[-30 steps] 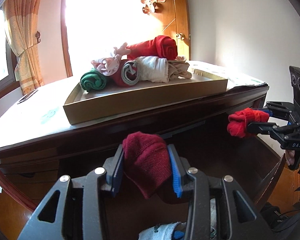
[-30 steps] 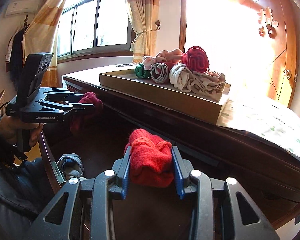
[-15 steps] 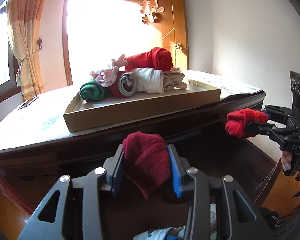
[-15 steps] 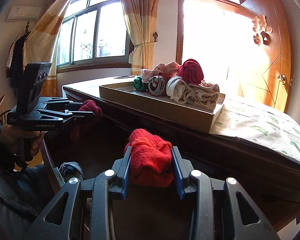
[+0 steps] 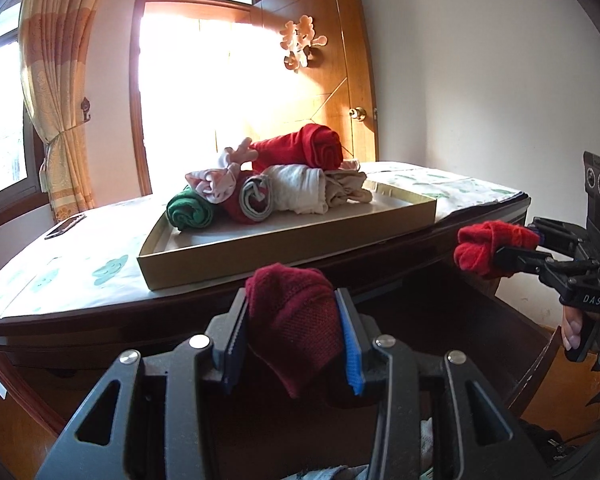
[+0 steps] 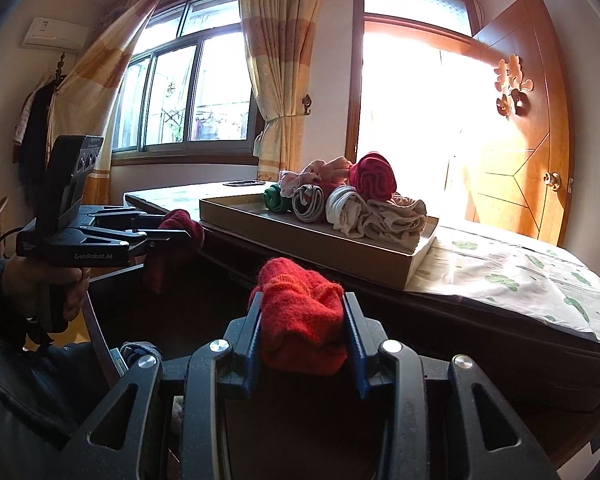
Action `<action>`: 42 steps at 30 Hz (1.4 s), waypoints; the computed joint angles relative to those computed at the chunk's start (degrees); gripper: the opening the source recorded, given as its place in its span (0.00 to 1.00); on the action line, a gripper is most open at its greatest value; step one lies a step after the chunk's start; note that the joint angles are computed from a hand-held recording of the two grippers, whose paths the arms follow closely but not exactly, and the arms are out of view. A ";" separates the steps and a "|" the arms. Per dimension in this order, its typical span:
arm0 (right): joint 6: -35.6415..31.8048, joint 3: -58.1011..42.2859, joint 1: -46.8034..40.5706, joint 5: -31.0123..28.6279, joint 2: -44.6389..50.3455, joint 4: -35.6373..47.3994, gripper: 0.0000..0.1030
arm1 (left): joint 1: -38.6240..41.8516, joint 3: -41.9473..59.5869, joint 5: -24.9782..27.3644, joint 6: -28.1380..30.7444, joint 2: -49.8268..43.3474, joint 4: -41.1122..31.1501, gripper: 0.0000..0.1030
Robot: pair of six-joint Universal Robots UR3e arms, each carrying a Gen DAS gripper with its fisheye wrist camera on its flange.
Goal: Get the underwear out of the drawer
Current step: 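Lift both held socks up out of the drawer toward the tray, then lower both socks into the cardboard tray and open both grippers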
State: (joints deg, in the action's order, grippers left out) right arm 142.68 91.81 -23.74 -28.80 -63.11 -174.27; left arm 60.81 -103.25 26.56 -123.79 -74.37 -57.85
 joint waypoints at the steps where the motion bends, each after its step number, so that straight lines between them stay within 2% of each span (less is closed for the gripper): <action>1: 0.36 0.03 -0.07 0.18 0.16 -0.68 0.37 | 0.10 -0.09 -0.25 0.04 0.18 0.02 0.39; 9: 4.41 0.02 -0.57 1.06 1.23 -5.96 0.37 | 0.00 -0.16 -0.93 -0.57 0.75 1.43 0.39; 20: 4.40 -3.55 0.86 0.81 1.50 -3.65 0.37 | -4.01 5.33 2.45 -6.20 -3.23 6.42 0.39; 25: 6.07 -7.83 1.08 1.47 2.25 -0.92 0.37 | -5.86 8.11 4.28 -7.90 -5.15 7.80 0.39; 32: 7.18 -14.22 1.64 0.39 3.86 4.64 0.37 | -8.72 13.20 6.65 -8.43 -8.04 5.48 0.39; 42: 8.70 -26.17 3.70 -3.66 7.55 11.94 0.37 | -14.76 26.69 10.50 -10.90 -15.74 1.99 0.39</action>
State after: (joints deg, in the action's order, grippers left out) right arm 151.37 65.64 -20.04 -32.46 -55.56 -162.33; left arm 46.04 -76.56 37.06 -134.68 -90.12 -55.86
